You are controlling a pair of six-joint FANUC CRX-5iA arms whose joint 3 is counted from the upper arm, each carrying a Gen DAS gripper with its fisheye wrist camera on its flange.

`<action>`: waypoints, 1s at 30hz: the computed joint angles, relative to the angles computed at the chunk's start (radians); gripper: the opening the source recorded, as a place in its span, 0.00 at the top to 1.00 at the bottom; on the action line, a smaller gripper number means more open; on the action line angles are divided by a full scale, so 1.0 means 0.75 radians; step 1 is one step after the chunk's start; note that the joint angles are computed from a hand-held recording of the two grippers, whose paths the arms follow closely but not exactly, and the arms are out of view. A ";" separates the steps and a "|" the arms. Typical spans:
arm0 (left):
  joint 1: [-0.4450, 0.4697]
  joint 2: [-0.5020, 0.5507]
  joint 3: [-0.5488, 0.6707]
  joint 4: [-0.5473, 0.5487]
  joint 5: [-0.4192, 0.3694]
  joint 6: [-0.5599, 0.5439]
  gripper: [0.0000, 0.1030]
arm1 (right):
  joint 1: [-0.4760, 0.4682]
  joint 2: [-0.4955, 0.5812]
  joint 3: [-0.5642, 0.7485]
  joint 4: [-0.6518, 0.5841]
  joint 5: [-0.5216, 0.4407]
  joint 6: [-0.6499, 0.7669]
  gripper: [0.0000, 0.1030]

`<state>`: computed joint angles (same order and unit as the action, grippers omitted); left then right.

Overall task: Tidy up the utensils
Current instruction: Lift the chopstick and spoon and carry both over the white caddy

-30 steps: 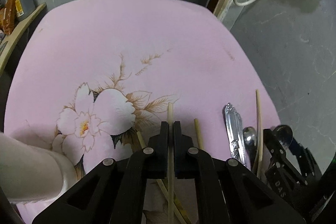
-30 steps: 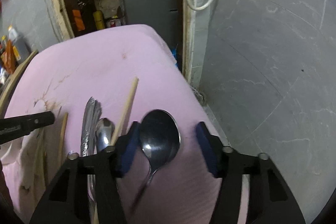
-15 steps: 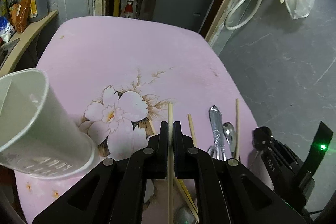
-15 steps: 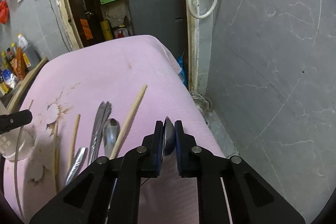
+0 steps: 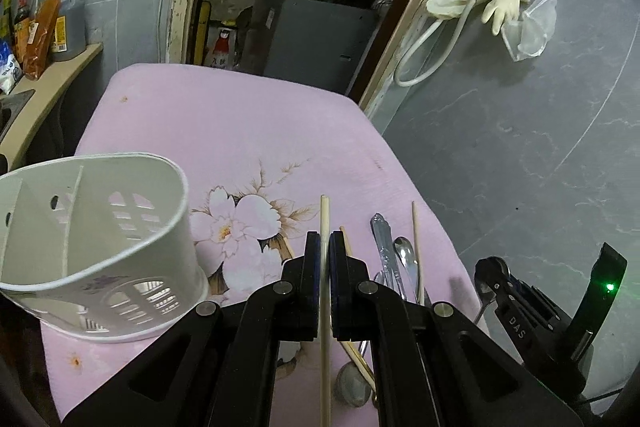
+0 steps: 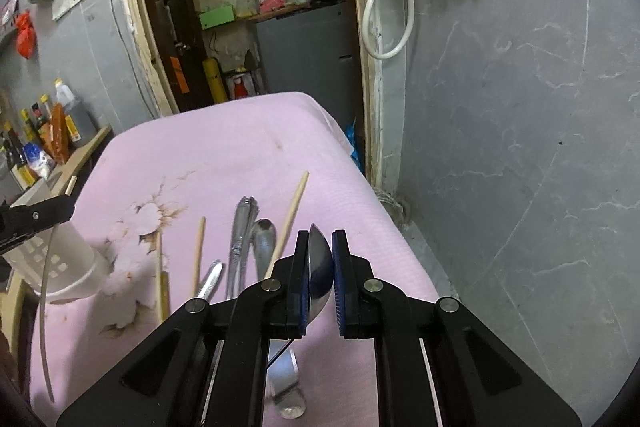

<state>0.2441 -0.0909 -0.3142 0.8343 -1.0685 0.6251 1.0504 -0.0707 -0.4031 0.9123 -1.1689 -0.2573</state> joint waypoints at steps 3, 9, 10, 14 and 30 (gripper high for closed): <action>0.027 -0.005 -0.005 0.053 -0.025 -0.042 0.98 | 0.042 0.000 0.015 0.039 -0.058 -0.036 0.92; 0.082 -0.035 -0.036 0.220 -0.025 -0.154 0.98 | 0.080 0.008 0.059 0.161 -0.121 -0.071 0.92; 0.087 -0.038 -0.037 0.244 -0.021 -0.165 0.98 | 0.081 0.012 0.069 0.182 -0.121 -0.071 0.92; 0.121 -0.041 -0.033 0.364 0.003 -0.210 0.98 | 0.061 0.045 0.128 0.294 -0.077 -0.057 0.92; 0.245 0.082 0.026 0.789 0.398 -0.308 0.98 | -0.141 0.413 0.503 0.879 0.301 -0.009 0.92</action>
<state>0.4275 -0.0293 -0.2950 1.4257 -0.7698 0.3939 0.9448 0.2391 -0.0257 1.5718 -0.9435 -0.2638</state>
